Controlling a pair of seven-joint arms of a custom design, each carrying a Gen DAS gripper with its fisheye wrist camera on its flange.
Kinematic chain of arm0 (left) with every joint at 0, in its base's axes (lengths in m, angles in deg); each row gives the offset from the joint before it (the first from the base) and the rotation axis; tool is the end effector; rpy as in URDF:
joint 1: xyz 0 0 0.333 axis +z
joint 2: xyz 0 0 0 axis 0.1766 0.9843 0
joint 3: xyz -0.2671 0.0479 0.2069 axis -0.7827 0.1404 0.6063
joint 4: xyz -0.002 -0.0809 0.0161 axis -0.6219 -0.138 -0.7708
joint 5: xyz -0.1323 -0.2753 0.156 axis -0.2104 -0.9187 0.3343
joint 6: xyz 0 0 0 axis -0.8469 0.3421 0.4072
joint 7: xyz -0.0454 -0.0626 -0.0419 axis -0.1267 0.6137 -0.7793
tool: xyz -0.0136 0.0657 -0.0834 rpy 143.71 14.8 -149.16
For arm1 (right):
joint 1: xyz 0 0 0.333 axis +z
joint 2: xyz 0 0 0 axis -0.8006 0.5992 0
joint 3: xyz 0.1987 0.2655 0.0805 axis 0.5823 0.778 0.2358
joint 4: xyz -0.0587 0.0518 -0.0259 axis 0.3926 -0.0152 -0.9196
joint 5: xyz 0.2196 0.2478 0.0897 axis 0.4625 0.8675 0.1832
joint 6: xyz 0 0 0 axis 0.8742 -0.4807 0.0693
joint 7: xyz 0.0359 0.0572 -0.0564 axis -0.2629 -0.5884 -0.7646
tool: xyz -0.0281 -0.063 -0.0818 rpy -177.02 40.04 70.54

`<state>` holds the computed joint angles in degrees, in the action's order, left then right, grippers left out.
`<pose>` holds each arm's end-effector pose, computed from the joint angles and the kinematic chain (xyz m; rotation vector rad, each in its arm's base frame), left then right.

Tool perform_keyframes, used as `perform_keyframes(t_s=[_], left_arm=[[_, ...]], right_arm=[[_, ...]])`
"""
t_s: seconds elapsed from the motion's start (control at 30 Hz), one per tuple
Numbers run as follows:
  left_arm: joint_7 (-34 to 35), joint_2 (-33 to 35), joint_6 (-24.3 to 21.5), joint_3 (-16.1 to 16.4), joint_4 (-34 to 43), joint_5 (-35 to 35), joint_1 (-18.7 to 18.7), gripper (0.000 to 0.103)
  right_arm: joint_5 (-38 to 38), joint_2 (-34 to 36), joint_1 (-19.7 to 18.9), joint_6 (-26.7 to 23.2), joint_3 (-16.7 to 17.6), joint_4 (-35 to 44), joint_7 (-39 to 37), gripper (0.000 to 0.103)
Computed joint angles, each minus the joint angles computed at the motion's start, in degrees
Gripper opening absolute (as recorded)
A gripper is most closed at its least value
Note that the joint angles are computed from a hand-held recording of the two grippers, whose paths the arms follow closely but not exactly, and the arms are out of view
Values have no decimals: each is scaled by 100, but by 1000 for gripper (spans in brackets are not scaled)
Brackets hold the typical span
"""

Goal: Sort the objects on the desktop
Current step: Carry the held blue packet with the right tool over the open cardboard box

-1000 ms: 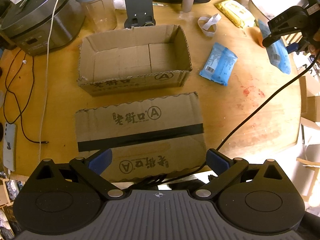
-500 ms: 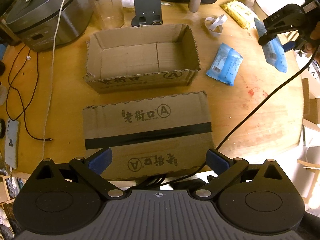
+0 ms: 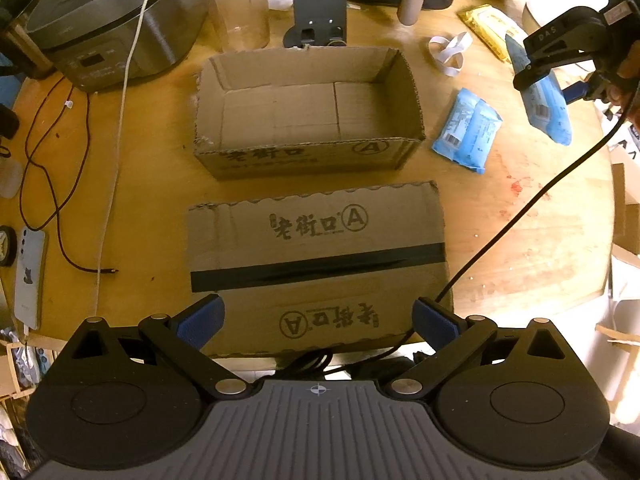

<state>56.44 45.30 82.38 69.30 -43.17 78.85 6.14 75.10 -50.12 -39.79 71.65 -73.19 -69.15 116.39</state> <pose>0.4701 -0.0913 0.5387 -2.1388 2.2023 -0.1715 0.6530 0.1385 0.5033 -2.0378 2.2481 -0.0728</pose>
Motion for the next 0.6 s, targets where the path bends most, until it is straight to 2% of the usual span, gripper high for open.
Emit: perform_keyframes(t_s=[0.6], left_arm=[[173, -57, 8, 113, -73, 9, 147, 103]], right_arm=[[9, 196, 187, -40, 49, 262, 183, 56]])
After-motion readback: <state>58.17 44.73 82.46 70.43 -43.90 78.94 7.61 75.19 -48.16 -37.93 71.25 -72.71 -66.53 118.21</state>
